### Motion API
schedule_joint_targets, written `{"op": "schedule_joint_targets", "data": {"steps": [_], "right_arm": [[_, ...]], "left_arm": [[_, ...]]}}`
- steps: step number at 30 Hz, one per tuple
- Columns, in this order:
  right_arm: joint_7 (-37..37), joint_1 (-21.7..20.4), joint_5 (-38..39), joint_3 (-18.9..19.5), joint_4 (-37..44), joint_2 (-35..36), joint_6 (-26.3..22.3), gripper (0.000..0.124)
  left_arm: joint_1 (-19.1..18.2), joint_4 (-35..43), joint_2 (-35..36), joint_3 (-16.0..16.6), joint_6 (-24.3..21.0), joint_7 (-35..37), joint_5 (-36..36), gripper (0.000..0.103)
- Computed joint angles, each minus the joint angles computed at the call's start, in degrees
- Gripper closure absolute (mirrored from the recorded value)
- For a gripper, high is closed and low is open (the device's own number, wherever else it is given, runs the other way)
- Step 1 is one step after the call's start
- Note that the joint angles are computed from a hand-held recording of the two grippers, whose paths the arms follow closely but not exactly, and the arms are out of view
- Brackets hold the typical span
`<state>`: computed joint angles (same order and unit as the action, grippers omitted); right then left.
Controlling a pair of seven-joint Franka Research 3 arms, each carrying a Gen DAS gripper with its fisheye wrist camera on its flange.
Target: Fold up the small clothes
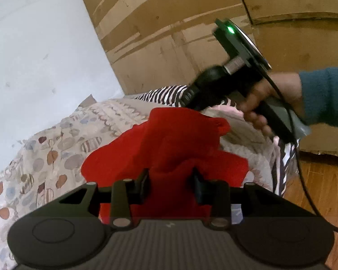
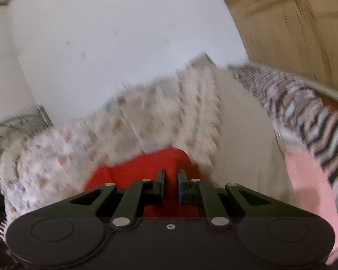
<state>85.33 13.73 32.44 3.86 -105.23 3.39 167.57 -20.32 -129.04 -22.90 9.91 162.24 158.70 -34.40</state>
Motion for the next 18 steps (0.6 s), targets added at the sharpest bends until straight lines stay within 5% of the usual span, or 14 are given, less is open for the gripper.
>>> {"op": "schedule_joint_targets", "data": {"steps": [5, 8, 13, 18], "right_arm": [[1.9, 0.6, 1.5, 0.2, -1.2, 0.5, 2.1, 0.101], [12.3, 1.5, -10.5, -1.6, -1.5, -0.1, 1.6, 0.084], [32.7, 2.1, -35.0, -3.6, -0.3, -1.7, -0.3, 0.049], [24.2, 1.7, -27.8, -0.8, 0.2, -3.0, 3.1, 0.025]], "left_arm": [[-1.0, 2.2, -0.7, 3.7, -6.6, 2.1, -7.1, 0.053], [0.5, 6.1, 0.1, 5.8, -16.2, -2.6, -13.5, 0.034], [3.3, 12.7, 4.5, 9.9, -30.6, -11.0, -23.6, 0.029], [6.7, 13.2, 5.4, 9.4, -34.3, -10.9, -28.5, 0.027]]}}
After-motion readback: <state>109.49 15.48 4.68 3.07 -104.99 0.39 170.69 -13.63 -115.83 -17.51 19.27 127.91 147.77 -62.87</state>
